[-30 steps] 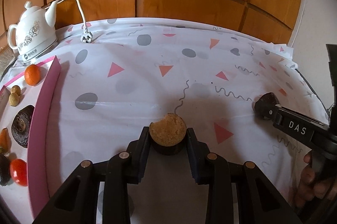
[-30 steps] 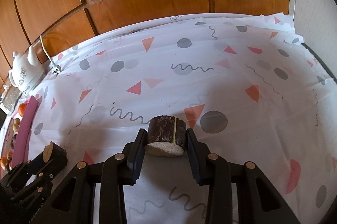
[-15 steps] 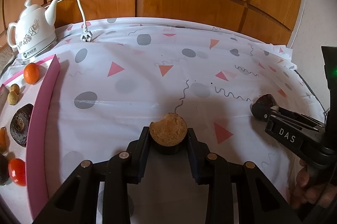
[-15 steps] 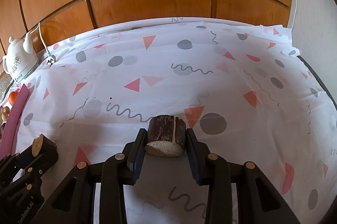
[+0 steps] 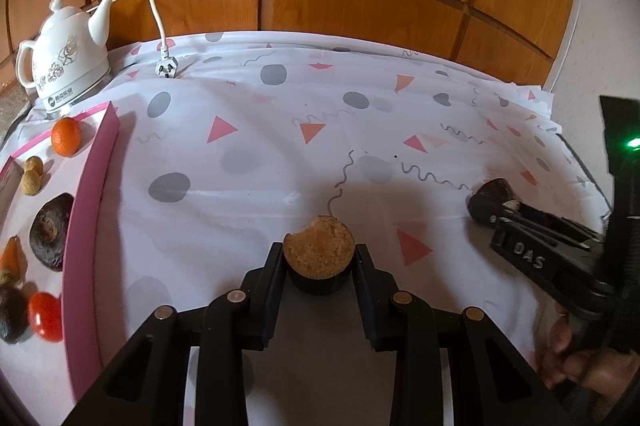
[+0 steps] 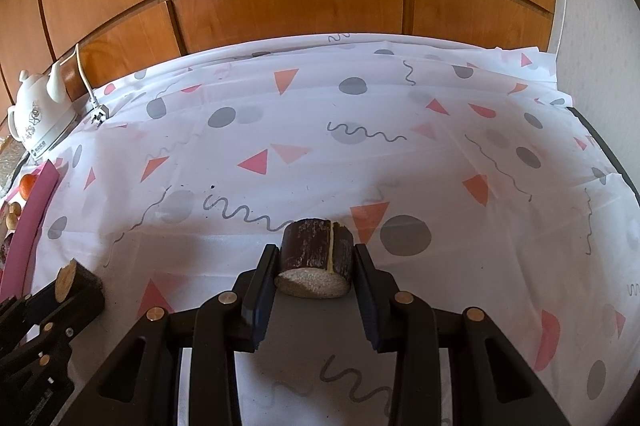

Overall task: Organize fruits
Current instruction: 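Lift the small cylinder with the left gripper while the right gripper lifts its root piece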

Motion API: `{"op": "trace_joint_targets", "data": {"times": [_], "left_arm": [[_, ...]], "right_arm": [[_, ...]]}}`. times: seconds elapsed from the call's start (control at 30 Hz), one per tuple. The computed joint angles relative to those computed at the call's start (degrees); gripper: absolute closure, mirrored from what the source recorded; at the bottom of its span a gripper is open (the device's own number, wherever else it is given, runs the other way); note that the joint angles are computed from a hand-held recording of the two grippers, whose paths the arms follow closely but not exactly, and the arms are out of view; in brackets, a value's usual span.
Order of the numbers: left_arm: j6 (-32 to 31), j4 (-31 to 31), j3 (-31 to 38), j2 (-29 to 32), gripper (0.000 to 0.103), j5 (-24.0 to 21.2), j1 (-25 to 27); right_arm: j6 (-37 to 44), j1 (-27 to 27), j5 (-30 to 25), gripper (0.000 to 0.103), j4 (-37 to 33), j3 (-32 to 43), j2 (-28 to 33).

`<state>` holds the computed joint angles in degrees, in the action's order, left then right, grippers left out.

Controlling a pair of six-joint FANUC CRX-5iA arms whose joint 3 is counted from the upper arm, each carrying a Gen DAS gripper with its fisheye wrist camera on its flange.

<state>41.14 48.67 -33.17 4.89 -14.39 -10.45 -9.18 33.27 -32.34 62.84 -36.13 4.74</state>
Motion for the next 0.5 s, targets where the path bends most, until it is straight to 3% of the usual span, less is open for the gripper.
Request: {"op": "trace_joint_targets", "data": {"times": [0.17,0.5], "left_arm": [[-3.71,4.12,-2.08,-3.28,0.070,0.30,-0.45],[-4.05,4.85,-4.01,-9.10,0.070,-1.94,2.52]], "right_arm": [[0.13,-0.03,0.13,0.066,-0.12,0.01,-0.04],[1.25,0.26,-0.50,0.066,-0.83,0.40,0.18]]}}
